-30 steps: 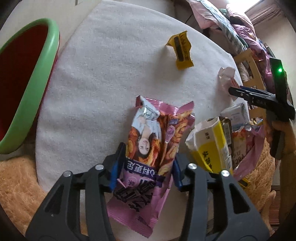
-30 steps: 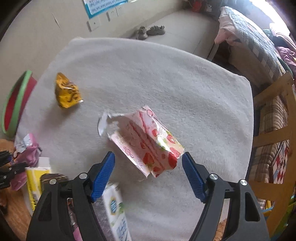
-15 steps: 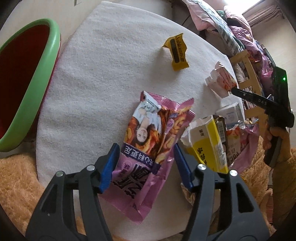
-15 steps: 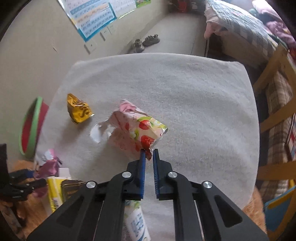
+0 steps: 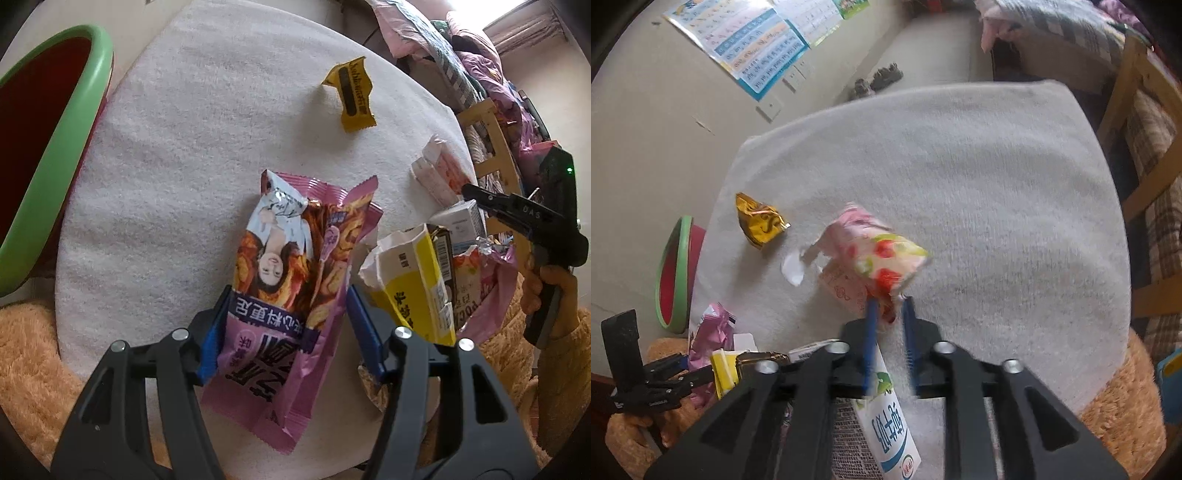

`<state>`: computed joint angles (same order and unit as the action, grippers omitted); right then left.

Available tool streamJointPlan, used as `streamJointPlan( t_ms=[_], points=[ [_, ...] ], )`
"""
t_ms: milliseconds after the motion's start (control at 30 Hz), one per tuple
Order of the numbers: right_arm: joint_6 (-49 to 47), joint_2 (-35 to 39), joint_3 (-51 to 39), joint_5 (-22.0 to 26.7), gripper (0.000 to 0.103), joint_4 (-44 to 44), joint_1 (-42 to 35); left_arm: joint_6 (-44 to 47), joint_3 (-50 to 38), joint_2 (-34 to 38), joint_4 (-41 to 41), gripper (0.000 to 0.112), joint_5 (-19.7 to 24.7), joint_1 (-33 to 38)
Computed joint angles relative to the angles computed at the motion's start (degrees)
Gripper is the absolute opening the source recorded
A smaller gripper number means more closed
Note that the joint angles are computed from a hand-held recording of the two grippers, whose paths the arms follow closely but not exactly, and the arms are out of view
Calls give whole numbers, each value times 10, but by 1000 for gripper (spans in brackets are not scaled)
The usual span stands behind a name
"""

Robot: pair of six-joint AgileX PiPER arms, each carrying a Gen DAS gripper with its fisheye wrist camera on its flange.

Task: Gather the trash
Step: 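Grasp the pink strawberry box with the right tool while the left tool holds the pink bag, then carry the pink bag into the bin with the left tool while the right tool drops the strawberry box there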

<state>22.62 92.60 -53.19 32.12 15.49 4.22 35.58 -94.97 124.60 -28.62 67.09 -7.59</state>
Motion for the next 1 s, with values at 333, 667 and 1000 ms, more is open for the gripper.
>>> streamJointPlan(
  t_ms=[333,667,1000],
  points=[
    [101,28,-53,5,59,-130,12,4,3,3,-10,42,-8,4],
    [-21,89,-84,22,45,-25,-5,16,11,1,-27,40,-7,11],
    [155,-19,-43,-9,33,-140,37,23,32,-21,-39,37,-27,25]
  ],
)
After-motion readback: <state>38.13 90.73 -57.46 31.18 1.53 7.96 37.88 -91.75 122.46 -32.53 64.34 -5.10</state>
